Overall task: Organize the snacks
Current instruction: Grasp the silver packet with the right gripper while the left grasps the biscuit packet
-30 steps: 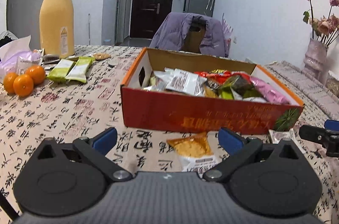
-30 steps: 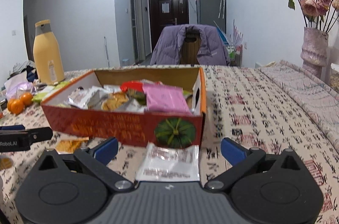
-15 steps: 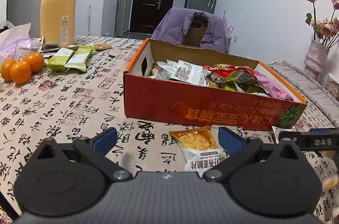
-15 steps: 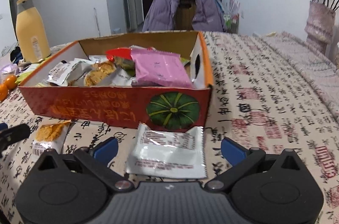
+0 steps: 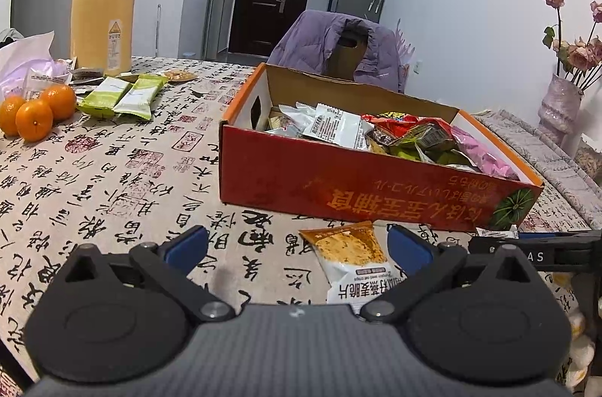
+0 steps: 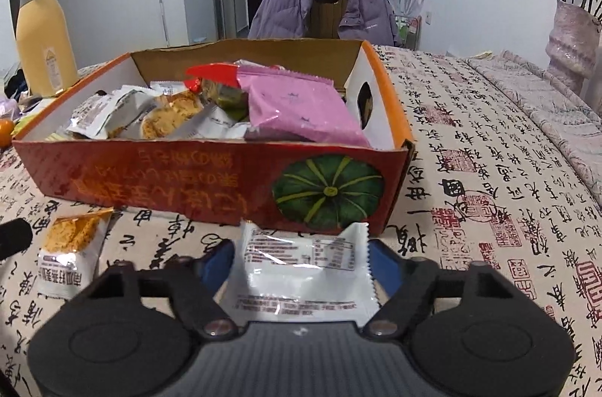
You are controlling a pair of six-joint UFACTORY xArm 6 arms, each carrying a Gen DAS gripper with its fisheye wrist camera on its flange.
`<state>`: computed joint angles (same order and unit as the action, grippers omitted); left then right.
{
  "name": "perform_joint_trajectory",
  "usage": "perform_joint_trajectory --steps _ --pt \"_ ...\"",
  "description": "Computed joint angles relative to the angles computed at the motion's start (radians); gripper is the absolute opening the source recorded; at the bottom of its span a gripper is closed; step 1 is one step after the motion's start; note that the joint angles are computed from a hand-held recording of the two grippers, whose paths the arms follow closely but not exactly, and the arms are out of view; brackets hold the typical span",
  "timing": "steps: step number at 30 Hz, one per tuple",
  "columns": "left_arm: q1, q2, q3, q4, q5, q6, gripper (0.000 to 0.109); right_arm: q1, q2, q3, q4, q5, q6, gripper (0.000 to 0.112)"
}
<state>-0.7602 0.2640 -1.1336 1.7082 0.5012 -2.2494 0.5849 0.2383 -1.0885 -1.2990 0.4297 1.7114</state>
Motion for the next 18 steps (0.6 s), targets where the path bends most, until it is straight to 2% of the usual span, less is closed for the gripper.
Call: perform_joint_trajectory --steps 2,5,12,18 --pt "0.0 0.001 0.0 -0.004 0.0 0.003 0.103 0.0 -0.009 0.007 -0.016 -0.001 0.015 0.057" --pt "-0.001 0.004 -0.003 -0.012 0.001 0.01 0.103 -0.004 -0.029 0.027 -0.067 -0.018 0.065 0.049" --pt "-0.001 0.012 -0.01 -0.047 -0.001 0.049 0.103 0.026 -0.12 0.106 -0.27 0.028 0.269 0.047" --pt "-0.007 0.022 -0.031 -0.13 -0.004 0.158 0.103 0.052 -0.192 0.173 -0.347 0.075 0.354 0.047"
